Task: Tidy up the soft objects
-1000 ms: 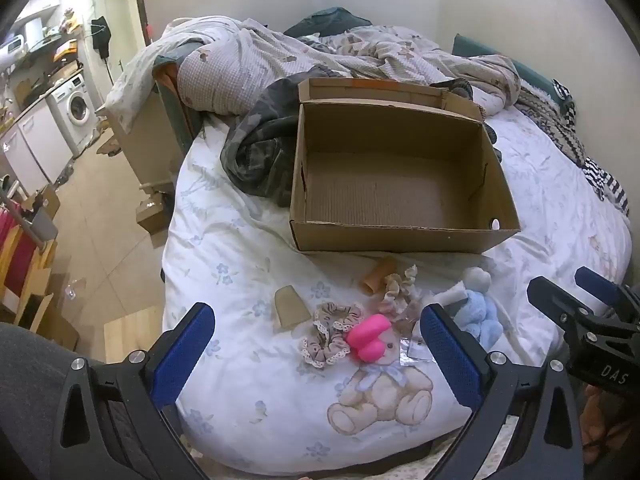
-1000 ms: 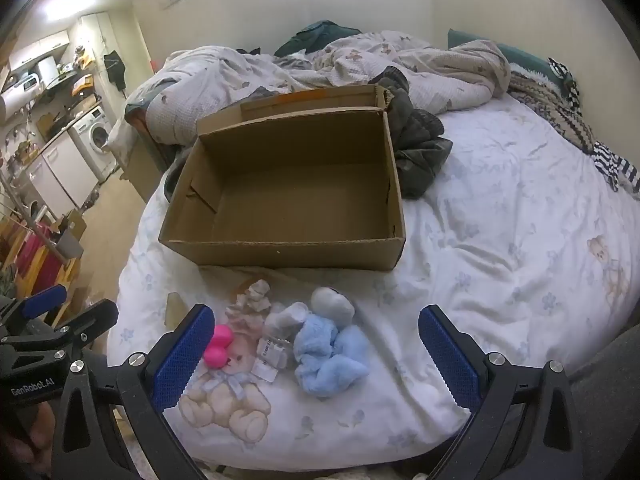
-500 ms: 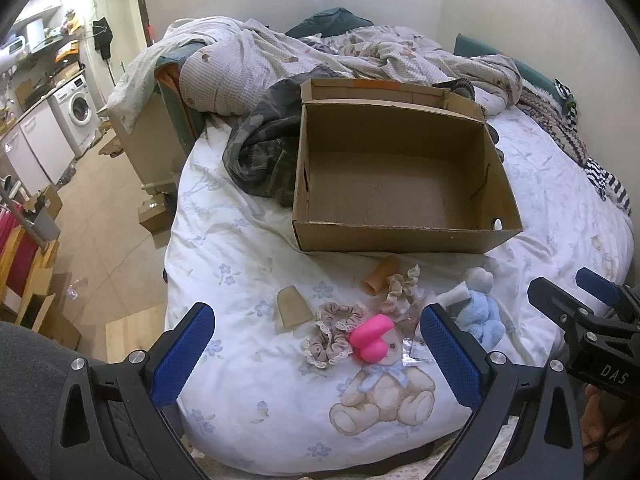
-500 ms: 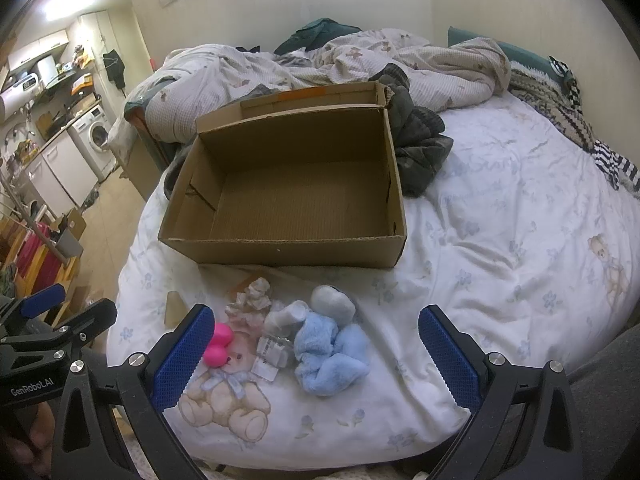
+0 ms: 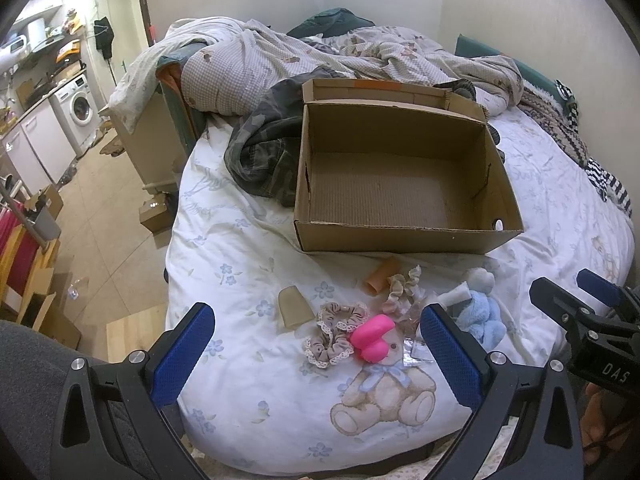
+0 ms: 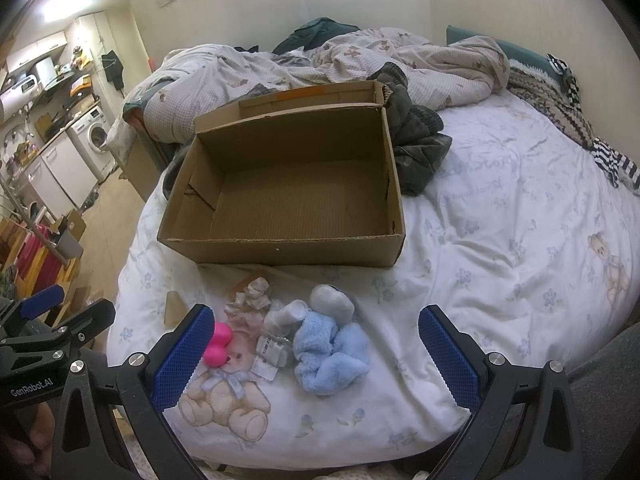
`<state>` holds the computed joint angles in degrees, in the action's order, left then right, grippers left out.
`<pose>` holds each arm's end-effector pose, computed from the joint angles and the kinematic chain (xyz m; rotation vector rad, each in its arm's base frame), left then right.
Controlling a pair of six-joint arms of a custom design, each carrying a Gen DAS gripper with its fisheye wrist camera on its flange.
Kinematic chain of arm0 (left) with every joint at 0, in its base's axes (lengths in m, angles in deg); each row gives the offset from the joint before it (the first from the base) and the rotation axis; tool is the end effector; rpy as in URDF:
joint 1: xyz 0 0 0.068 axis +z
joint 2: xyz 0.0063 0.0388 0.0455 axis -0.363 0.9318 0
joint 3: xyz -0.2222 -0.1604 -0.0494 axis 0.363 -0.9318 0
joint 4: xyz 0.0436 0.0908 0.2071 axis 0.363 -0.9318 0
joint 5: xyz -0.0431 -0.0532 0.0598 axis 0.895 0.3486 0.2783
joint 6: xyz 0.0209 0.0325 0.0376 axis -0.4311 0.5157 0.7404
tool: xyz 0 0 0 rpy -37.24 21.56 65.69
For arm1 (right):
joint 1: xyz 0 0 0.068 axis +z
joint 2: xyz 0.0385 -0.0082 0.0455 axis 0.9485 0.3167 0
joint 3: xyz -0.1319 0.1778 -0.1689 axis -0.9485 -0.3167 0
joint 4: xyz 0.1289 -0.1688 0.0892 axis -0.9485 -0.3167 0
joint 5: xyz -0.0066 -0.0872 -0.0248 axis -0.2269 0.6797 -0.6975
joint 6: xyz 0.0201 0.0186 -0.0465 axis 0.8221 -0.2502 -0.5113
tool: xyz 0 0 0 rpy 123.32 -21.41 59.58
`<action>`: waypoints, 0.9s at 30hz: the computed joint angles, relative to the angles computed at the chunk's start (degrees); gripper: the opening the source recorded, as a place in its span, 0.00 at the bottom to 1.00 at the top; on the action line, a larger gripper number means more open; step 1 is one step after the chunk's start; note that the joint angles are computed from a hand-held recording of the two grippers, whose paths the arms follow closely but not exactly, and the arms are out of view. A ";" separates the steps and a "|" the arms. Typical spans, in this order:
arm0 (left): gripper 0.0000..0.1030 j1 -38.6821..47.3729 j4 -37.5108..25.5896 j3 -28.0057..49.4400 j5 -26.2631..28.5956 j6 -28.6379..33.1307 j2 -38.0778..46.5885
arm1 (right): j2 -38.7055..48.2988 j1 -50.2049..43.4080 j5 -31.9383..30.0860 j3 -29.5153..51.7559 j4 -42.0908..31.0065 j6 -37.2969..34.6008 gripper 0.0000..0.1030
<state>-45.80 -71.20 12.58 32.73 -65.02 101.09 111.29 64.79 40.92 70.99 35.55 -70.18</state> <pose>0.2714 -0.1192 0.2272 0.3225 2.4769 -0.0828 0.2183 -0.0236 0.2243 0.3135 2.4325 0.0949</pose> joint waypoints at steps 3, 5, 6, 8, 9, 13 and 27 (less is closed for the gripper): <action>1.00 -0.01 0.09 -0.05 -0.01 0.12 -0.02 | 0.01 -0.05 -0.05 0.04 -0.05 -0.06 1.00; 1.00 -0.01 0.02 0.00 0.02 0.12 -0.03 | 0.04 -0.17 -0.15 0.02 -0.03 -0.13 1.00; 1.00 0.05 0.10 -0.06 0.09 0.14 -0.04 | 0.02 -0.09 -0.08 0.08 -0.12 -0.04 1.00; 1.00 0.10 -0.34 0.63 0.04 0.17 0.14 | 0.01 -0.11 -0.09 0.09 -0.13 -0.02 1.00; 1.00 0.17 -0.29 0.62 0.07 0.21 0.17 | 0.00 -0.08 -0.05 0.13 -0.18 0.00 1.00; 1.00 0.44 -0.51 0.87 0.32 0.32 0.23 | 0.00 -0.14 -0.15 0.19 -0.26 -0.05 1.00; 1.00 -0.50 -1.36 1.22 -0.29 -0.55 -0.23 | 0.06 -0.26 -0.22 0.13 -0.18 -0.05 1.00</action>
